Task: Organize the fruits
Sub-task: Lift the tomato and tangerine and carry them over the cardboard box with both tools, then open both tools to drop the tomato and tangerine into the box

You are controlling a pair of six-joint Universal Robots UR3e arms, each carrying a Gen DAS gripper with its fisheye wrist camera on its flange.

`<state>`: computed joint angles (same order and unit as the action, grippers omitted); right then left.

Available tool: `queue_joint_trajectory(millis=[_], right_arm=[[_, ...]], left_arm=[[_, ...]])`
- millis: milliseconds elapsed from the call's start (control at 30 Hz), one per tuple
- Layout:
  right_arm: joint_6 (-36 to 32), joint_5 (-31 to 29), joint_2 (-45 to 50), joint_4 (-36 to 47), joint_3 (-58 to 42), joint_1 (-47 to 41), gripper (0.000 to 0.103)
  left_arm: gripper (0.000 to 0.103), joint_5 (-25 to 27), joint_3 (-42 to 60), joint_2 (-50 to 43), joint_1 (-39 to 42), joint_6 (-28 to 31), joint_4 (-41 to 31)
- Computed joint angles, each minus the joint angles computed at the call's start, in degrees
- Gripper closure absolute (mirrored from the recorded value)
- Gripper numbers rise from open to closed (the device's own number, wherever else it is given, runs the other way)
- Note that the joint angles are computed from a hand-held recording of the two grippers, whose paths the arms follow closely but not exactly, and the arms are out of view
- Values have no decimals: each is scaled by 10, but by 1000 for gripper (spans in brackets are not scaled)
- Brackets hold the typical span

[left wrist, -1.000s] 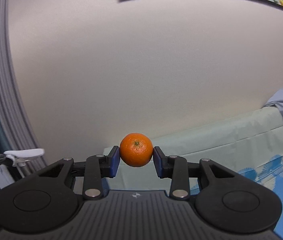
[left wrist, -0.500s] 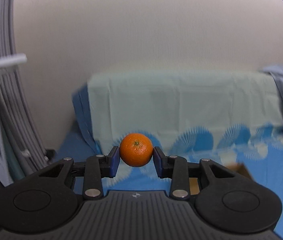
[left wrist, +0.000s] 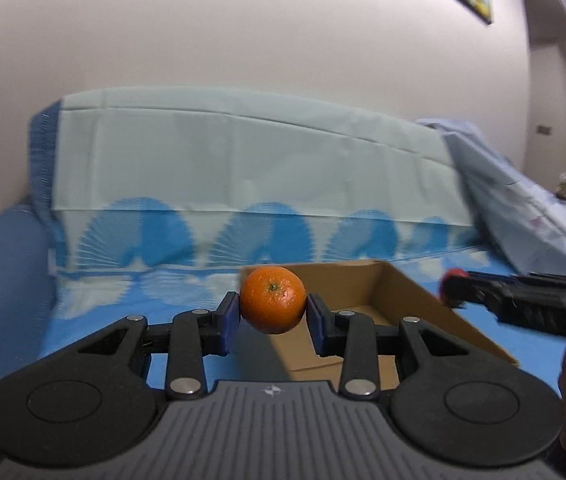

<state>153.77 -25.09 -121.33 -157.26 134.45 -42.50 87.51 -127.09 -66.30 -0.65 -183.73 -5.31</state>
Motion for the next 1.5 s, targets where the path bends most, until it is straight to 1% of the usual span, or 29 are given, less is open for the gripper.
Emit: queue_joint_trajectory(millis=[33, 67, 100, 133, 167, 200, 267, 333, 433, 500, 667, 867, 1300, 1500], right_arm=[[8, -8, 5, 0, -1, -1, 71], [17, -18, 12, -6, 0, -2, 71], [34, -34, 28, -32, -1, 8, 71], [37, -46, 38, -41, -2, 12, 71], [41, -60, 42, -53, 1, 19, 71], [43, -75, 52, -63, -1, 25, 72], [46, -98, 66, -77, -3, 36, 71], [43, -111, 70, -78, -2, 37, 72], [49, -135, 94, -93, -10, 47, 72], [47, -140, 101, -101, -7, 48, 72], [33, -167, 125, -111, -9, 66, 71], [27, -188, 142, -117, -14, 83, 72], [34, -221, 159, -114, -32, 106, 72], [32, -223, 159, -116, -30, 109, 72]], left_arm=[[63, 6, -18, -21, -16, -6, 37], [63, 30, -13, -50, -44, -11, 39], [63, 53, -3, -65, -65, -15, 38], [63, 65, -9, -83, -79, -16, 79], [63, 67, -16, -99, -89, -10, 121], [63, 67, -15, -112, -94, -1, 137], [63, 74, -11, -139, -109, 19, 154], [63, 63, -6, -150, -112, 29, 148], [63, 49, -7, -176, -116, 39, 181], [63, 41, -4, -187, -115, 40, 190], [63, 1, 1, -191, -97, 27, 176], [63, -25, 11, -200, -90, 5, 159], [63, -20, 39, -248, -116, 1, 171], [63, -23, 46, -257, -119, 1, 173]])
